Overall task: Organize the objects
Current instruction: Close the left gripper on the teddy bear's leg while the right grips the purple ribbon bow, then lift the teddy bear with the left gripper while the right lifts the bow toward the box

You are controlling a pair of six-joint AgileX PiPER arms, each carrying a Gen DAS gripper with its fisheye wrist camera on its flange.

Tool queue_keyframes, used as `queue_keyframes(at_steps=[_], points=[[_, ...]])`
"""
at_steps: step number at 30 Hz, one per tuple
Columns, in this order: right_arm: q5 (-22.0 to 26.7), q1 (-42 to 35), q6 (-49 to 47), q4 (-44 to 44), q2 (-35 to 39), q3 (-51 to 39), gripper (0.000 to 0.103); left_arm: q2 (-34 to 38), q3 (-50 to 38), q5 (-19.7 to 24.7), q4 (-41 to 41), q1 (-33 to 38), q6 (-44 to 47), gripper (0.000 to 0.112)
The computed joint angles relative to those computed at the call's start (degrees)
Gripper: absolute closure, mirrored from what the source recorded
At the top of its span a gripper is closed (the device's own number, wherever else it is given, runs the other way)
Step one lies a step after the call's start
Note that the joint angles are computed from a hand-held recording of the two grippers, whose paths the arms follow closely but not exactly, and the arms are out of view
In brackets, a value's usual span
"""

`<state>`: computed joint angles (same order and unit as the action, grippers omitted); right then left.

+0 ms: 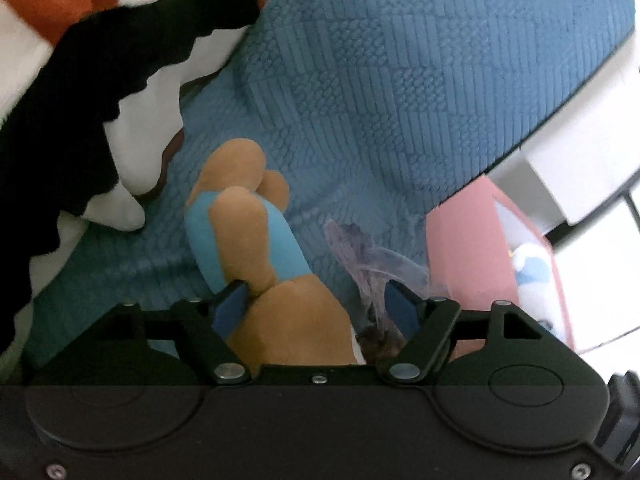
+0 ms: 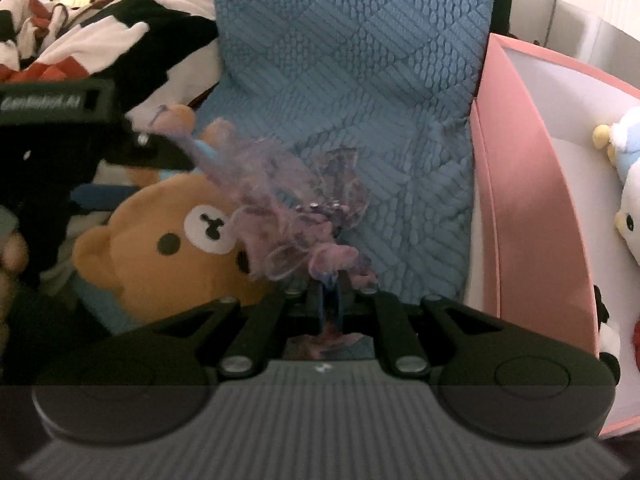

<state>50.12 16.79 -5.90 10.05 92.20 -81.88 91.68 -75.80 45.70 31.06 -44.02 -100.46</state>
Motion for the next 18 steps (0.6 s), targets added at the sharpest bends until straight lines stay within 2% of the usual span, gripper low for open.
queue_keyframes(at_steps=[2, 3, 5, 6, 7, 12, 14, 16, 18], points=[[-0.2, -0.5, -2.4, 1.5, -0.8, 1.0, 0.090, -0.5, 1.1, -1.2, -0.3, 0.7, -1.4, 0.035], [-0.3, -0.3, -2.9, 1.1, -1.1, 1.3, 0.086, -0.7, 1.4, -1.6, -0.7, 1.1, -1.4, 0.035], [-0.7, -0.3, -4.3, 1.0, -1.8, 1.9, 0.068, -1.0, 2.0, -2.0, -0.9, 1.4, -1.7, 0.035], [-0.9, -0.6, -5.1, 1.6, -2.0, 2.1, 0.054, -1.2, 2.1, -2.1, -1.0, 1.6, -1.7, 0.035], [-1.0, -0.8, -5.9, 2.4, -2.3, 2.2, 0.044, -1.3, 2.3, -2.2, -1.0, 1.7, -1.9, 0.034], [-1.4, -0.4, -10.4, 3.8, -2.3, 2.1, 0.043, -1.8, 3.3, -2.4, -1.8, 2.7, -2.4, 0.033], [-1.6, 0.1, -11.2, 3.7, -1.6, 1.5, 0.042, -2.8, 5.3, -4.5, -1.9, 3.4, -4.2, 0.031], [-1.7, 0.5, -11.8, 4.1, -0.4, 0.7, 0.034, -3.7, 7.1, -6.3, -2.9, 4.3, -5.0, 0.030], [-3.8, 1.4, -10.3, 2.0, 0.6, 0.5, 0.034, -4.2, 8.1, -6.8, -3.3, 4.7, -5.9, 0.030]])
